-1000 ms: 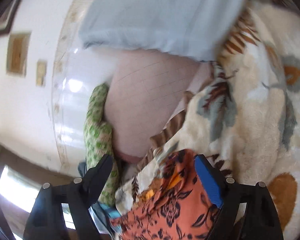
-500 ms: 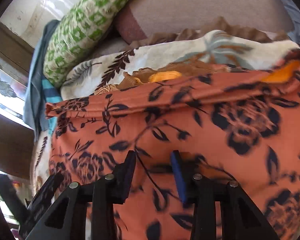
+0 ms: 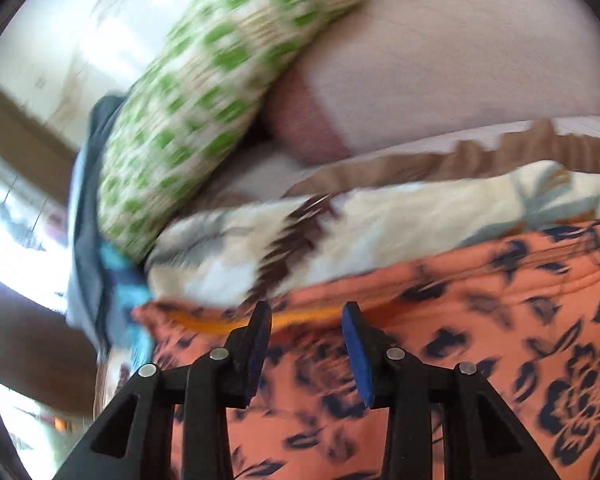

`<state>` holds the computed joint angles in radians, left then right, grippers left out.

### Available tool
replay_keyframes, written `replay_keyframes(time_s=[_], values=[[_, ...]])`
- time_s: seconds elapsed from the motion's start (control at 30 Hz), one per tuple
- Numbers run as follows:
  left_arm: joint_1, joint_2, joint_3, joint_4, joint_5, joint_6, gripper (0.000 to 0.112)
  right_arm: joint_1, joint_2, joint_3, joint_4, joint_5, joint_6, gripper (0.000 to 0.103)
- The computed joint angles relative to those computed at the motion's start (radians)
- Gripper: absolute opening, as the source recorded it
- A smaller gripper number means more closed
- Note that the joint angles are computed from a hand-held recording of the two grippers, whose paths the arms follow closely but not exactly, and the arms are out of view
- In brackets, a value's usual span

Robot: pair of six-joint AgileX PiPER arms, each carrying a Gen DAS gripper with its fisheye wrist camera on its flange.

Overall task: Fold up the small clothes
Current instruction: 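Fold the hem up toward the collar and open both tools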

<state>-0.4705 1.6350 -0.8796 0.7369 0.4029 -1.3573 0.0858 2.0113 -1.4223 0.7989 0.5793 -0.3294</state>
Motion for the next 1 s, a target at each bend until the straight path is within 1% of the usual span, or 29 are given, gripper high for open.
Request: replay_keyframes(time_s=[0.1, 0.13, 0.2, 0.23, 0.27, 0.3, 0.37, 0.43, 0.47, 0.5, 0.57, 0.63, 0.67, 0.7, 0.77, 0.83, 0.87, 0.93, 0.97, 1.0], values=[[0.023, 0.014, -0.010, -0.016, 0.014, 0.025, 0.076, 0.078, 0.025, -0.025, -0.031, 0.035, 0.004, 0.040], [0.021, 0.024, -0.017, -0.022, 0.031, 0.031, 0.076, 0.109, 0.045, -0.042, -0.048, 0.023, 0.036, 0.040], [0.026, 0.057, -0.033, -0.083, 0.056, 0.100, 0.078, 0.165, 0.106, -0.105, -0.187, -0.006, 0.183, 0.040], [0.034, 0.072, -0.039, -0.110, 0.049, 0.129, 0.078, 0.174, 0.139, -0.138, -0.235, -0.013, 0.244, 0.040], [0.036, 0.074, -0.037, -0.101, 0.043, 0.118, 0.078, 0.178, 0.162, -0.153, -0.256, -0.036, 0.276, 0.041], [0.036, 0.073, -0.039, -0.100, 0.046, 0.119, 0.078, 0.180, 0.175, -0.158, -0.263, -0.086, 0.283, 0.040], [0.042, 0.071, -0.049, -0.134, 0.053, 0.169, 0.078, 0.167, 0.198, -0.196, -0.271, -0.097, 0.312, 0.040], [0.046, 0.062, -0.044, -0.156, 0.047, 0.190, 0.078, 0.149, 0.175, -0.178, -0.250, -0.129, 0.336, 0.040], [0.049, 0.061, -0.042, -0.138, 0.039, 0.174, 0.078, 0.141, 0.156, -0.163, -0.261, -0.144, 0.351, 0.040], [0.046, 0.055, -0.041, -0.094, 0.043, 0.134, 0.078, 0.130, 0.127, -0.130, -0.248, -0.161, 0.328, 0.040], [0.022, 0.044, -0.047, 0.002, 0.077, 0.052, 0.078, 0.102, 0.055, -0.044, -0.216, -0.169, 0.251, 0.040], [-0.009, 0.033, -0.050, 0.070, 0.108, -0.007, 0.078, 0.081, -0.041, 0.063, -0.264, -0.178, 0.243, 0.040], [-0.026, 0.028, -0.050, 0.090, 0.114, -0.023, 0.078, 0.072, -0.069, 0.091, -0.313, -0.191, 0.261, 0.040], [-0.035, 0.025, -0.056, 0.087, 0.113, -0.011, 0.078, 0.060, -0.134, 0.159, -0.402, -0.180, 0.300, 0.040], [-0.061, 0.022, -0.061, 0.088, 0.111, -0.003, 0.080, 0.045, -0.266, 0.300, -0.586, -0.189, 0.405, 0.040], [-0.104, 0.039, -0.082, 0.084, 0.127, 0.017, 0.086, 0.031, -0.395, 0.457, -0.746, -0.199, 0.503, 0.040], [-0.126, 0.057, -0.103, 0.059, 0.143, 0.050, 0.090, 0.009, -0.460, 0.531, -0.789, -0.192, 0.511, 0.041], [-0.174, 0.110, -0.156, -0.002, 0.193, 0.131, 0.091, -0.023, -0.553, 0.653, -0.888, -0.186, 0.577, 0.041], [-0.197, 0.147, -0.185, -0.022, 0.223, 0.162, 0.091, -0.042, -0.582, 0.706, -0.914, -0.185, 0.590, 0.041], [-0.226, 0.185, -0.213, -0.014, 0.263, 0.164, 0.091, -0.070, -0.593, 0.757, -0.900, -0.189, 0.569, 0.041]])
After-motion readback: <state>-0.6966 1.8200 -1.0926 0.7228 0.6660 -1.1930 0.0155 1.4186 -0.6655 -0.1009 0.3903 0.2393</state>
